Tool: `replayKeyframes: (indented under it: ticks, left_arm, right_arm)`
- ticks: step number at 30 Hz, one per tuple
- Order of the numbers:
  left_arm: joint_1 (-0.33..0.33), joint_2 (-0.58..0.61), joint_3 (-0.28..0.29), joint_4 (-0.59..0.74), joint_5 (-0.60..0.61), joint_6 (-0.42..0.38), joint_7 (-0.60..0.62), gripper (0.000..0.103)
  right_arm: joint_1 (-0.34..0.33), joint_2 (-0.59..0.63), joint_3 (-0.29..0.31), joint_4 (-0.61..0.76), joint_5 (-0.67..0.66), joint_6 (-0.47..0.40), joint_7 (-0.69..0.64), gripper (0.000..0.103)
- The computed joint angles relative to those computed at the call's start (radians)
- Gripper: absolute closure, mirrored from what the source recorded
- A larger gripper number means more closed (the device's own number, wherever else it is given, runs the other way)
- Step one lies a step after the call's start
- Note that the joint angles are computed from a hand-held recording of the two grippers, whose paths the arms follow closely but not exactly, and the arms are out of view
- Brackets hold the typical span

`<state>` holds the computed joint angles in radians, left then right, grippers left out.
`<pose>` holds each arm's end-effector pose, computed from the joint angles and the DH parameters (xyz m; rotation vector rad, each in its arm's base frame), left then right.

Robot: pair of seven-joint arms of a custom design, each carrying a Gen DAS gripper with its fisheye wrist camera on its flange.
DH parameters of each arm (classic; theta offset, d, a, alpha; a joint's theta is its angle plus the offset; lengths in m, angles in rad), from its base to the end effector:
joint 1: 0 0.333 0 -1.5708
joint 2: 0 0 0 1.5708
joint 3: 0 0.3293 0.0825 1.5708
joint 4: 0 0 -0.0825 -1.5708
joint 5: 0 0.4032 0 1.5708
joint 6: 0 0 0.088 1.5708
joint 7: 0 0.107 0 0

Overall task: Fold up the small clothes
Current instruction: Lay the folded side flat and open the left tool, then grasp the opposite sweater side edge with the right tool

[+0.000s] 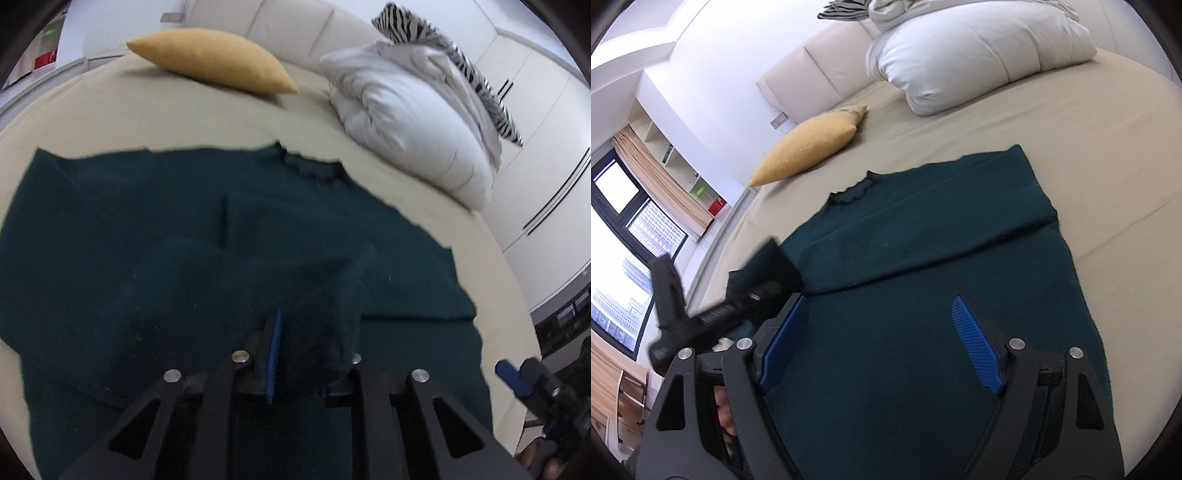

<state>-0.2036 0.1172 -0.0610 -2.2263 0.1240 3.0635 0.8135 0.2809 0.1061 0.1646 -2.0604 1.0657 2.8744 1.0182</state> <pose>0.5797 -0.1664 0.4053 -2.2638 1.5405 -0.9729 0.5790 0.2188 0.4455 -1.6390 1.5677 -0.0441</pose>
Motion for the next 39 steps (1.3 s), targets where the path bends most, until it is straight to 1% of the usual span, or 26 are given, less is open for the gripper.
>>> replayKeyframes:
  ticks: [2, 3, 4, 5, 6, 7, 9, 10, 11, 13, 14, 15, 16, 17, 18, 20, 21, 22, 24, 27, 29, 32, 33, 35, 37, 39]
  left_arm:
    - [0.014, -0.013, -0.028, -0.036, -0.044, 0.008, 0.043, 0.076]
    - [0.036, -0.03, -0.057, -0.051, -0.105, 0.015, 0.102, 0.061]
    - [0.072, -0.059, -0.109, -0.077, -0.236, 0.019, 0.22, 0.051]
    - [0.08, -0.097, -0.125, -0.11, -0.322, 0.029, 0.297, 0.033]
    - [0.075, -0.132, -0.123, -0.146, -0.348, 0.051, 0.323, 0.025]
    - [0.062, -0.172, -0.114, -0.18, -0.376, 0.074, 0.357, 0.024]
    - [-0.034, -0.232, -0.039, -0.226, -0.552, 0.101, 0.543, 0.023]
    - [-0.046, -0.259, -0.018, -0.246, -0.591, 0.108, 0.586, 0.023]
    - [-0.024, -0.285, -0.026, -0.272, -0.595, 0.115, 0.588, 0.023]
    - [0.07, -0.315, -0.073, -0.3, -0.56, 0.111, 0.545, 0.023]
    - [0.141, -0.329, -0.109, -0.316, -0.533, 0.105, 0.502, 0.023]
    - [0.178, -0.338, -0.118, -0.326, -0.505, 0.098, 0.456, 0.026]
    - [0.182, -0.348, -0.092, -0.34, -0.534, 0.097, 0.447, 0.026]
    - [0.159, -0.356, -0.054, -0.35, -0.583, 0.104, 0.473, 0.027]
    - [0.17, -0.354, -0.05, -0.352, -0.604, 0.113, 0.476, 0.027]
    - [0.252, -0.359, -0.08, -0.367, -0.541, 0.112, 0.407, 0.027]
    - [0.253, -0.356, -0.067, -0.365, -0.539, 0.113, 0.406, 0.027]
    - [0.248, -0.353, -0.05, -0.362, -0.541, 0.114, 0.41, 0.027]
    - [0.288, -0.347, -0.068, -0.357, -0.517, 0.113, 0.396, 0.027]
    - [0.287, -0.327, -0.047, -0.337, -0.509, 0.114, 0.401, 0.027]
    - [0.318, -0.31, -0.063, -0.321, -0.49, 0.118, 0.386, 0.027]
    - [0.329, -0.271, -0.06, -0.283, -0.479, 0.115, 0.371, 0.027]
    - [0.362, -0.254, -0.089, -0.265, -0.447, 0.11, 0.339, 0.027]
    - [0.385, -0.221, -0.106, -0.235, -0.393, 0.101, 0.303, 0.027]
    - [0.437, -0.179, -0.14, -0.193, -0.256, 0.074, 0.212, 0.027]
    - [0.427, -0.129, -0.124, -0.141, -0.189, 0.035, 0.185, 0.027]
  right_arm:
    - [0.0, 0.016, -0.008, 0.008, -0.048, -0.023, 0.051, 0.024]
    - [-0.004, 0.03, -0.009, 0.019, -0.061, -0.04, 0.072, 0.023]
    - [-0.008, 0.042, -0.004, 0.029, -0.06, -0.049, 0.075, 0.023]
    - [-0.012, 0.055, 0.001, 0.042, -0.064, -0.059, 0.08, 0.023]
    - [-0.014, 0.072, 0.005, 0.06, -0.078, -0.073, 0.093, 0.023]
    - [-0.017, 0.093, 0.011, 0.084, -0.092, -0.091, 0.104, 0.023]
    - [-0.022, 0.14, 0.03, 0.141, -0.111, -0.127, 0.112, 0.023]
    - [-0.023, 0.161, 0.038, 0.167, -0.132, -0.143, 0.125, 0.023]
    - [-0.02, 0.189, 0.042, 0.201, -0.166, -0.165, 0.147, 0.023]
    - [-0.002, 0.253, 0.039, 0.274, -0.275, -0.199, 0.236, 0.023]
    - [0.007, 0.286, 0.037, 0.313, -0.325, -0.218, 0.278, 0.023]
    - [0.018, 0.321, 0.033, 0.355, -0.38, -0.243, 0.321, 0.024]
    - [0.03, 0.345, 0.027, 0.384, -0.43, -0.255, 0.361, 0.024]
    - [0.046, 0.362, 0.021, 0.404, -0.483, -0.252, 0.393, 0.025]
    - [0.069, 0.377, 0.01, 0.425, -0.55, -0.243, 0.418, 0.031]
    - [0.086, 0.406, 0.01, 0.467, -0.64, -0.257, 0.436, 0.06]
    - [0.1, 0.419, 0.0, 0.488, -0.691, -0.278, 0.467, 0.082]
    - [0.111, 0.43, -0.007, 0.505, -0.734, -0.285, 0.496, 0.087]
    - [0.105, 0.419, 0.011, 0.495, -0.78, -0.267, 0.495, 0.096]
    - [0.087, 0.382, 0.046, 0.476, -0.84, -0.211, 0.469, 0.096]
    - [0.057, 0.37, 0.074, 0.487, -0.837, -0.195, 0.44, 0.096]
    - [0.027, 0.377, 0.089, 0.54, -0.83, -0.183, 0.406, 0.096]
    - [0.023, 0.391, 0.082, 0.572, -0.837, -0.191, 0.404, 0.096]
    - [0.015, 0.417, 0.072, 0.623, -0.844, -0.204, 0.41, 0.096]
    - [-0.004, 0.449, 0.071, 0.666, -0.835, -0.222, 0.411, 0.096]
    - [-0.002, 0.51, 0.046, 0.738, -0.855, -0.274, 0.439, 0.096]
